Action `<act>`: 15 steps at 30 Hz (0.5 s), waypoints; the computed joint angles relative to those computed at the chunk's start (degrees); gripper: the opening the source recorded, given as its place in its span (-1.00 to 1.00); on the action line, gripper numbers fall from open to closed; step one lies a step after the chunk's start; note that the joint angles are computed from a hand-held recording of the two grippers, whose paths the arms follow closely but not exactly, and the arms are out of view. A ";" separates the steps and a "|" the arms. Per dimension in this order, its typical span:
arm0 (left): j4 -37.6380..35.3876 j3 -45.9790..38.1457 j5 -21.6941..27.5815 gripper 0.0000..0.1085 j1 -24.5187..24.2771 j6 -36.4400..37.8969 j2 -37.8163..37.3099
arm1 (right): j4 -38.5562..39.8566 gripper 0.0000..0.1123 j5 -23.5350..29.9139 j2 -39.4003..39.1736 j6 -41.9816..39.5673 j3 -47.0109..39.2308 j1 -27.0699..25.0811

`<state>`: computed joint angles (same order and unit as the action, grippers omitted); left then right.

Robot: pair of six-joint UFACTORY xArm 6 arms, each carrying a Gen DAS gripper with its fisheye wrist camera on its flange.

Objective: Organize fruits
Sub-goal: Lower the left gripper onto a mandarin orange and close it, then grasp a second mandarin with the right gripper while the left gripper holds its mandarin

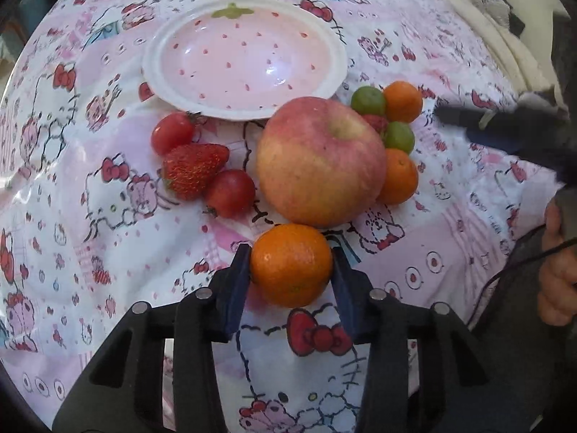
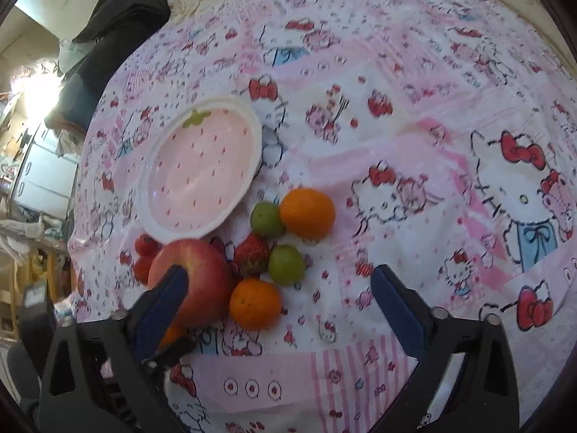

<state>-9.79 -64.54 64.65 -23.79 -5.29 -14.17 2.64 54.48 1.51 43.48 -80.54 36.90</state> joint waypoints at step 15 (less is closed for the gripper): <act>3.67 1.12 -0.91 -0.28 4.24 -8.65 -2.50 | -1.17 0.08 10.25 8.54 -12.15 -9.26 4.57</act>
<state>-6.13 -63.42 63.74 -19.56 -13.93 -16.67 1.48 64.73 10.06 31.32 -89.80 41.47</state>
